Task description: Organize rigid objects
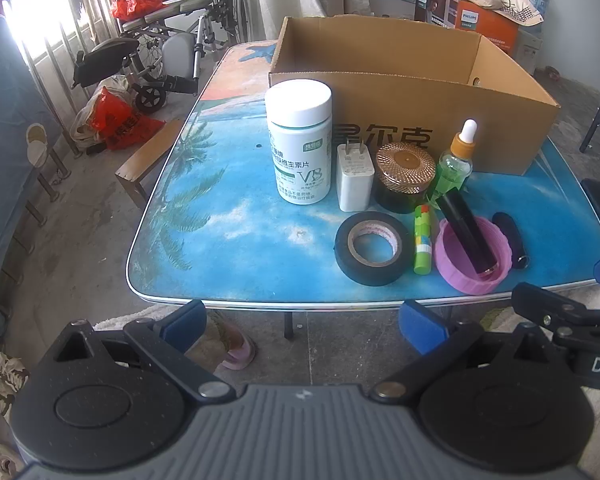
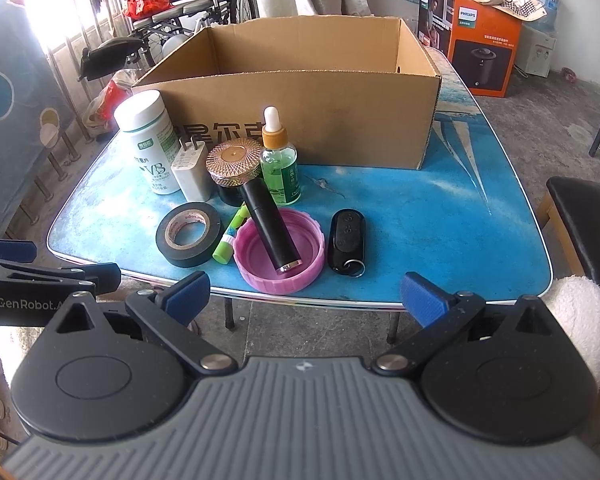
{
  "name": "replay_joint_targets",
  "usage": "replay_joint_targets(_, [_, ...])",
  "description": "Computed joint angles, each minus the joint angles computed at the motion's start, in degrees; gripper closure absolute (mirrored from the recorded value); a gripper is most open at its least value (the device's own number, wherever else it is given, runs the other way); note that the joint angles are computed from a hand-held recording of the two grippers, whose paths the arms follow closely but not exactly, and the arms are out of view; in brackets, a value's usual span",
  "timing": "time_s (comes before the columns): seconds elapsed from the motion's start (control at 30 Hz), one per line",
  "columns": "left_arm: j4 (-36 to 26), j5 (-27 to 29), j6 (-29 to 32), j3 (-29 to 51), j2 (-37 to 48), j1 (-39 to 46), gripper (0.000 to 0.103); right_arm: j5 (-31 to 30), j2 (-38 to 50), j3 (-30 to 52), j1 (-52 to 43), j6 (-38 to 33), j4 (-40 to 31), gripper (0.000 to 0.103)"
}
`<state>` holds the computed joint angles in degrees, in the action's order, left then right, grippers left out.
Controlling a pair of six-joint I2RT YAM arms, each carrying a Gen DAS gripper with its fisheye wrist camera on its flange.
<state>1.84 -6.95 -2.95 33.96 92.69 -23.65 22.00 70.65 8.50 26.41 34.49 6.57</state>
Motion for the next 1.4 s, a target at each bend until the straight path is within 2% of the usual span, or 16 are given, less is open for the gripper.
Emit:
replay_joint_targets(1.13, [0.29,1.03,0.56,1.46,2.95,0.6,0.0,-1.36,1.48,0.53,-0.97,-0.99,1.21,0.001])
replay_joint_targets(1.27, [1.09,2.13,0.93,1.46,3.35,0.95,0.0,-2.13,3.06,0.26,-2.27,-2.43,4.0,0.001])
replay_joint_targets(1.4, [3.98,5.65,2.31,0.46,3.39,1.62,0.0,-3.53,2.54,-1.66,-6.0,-5.2,8.7,0.001])
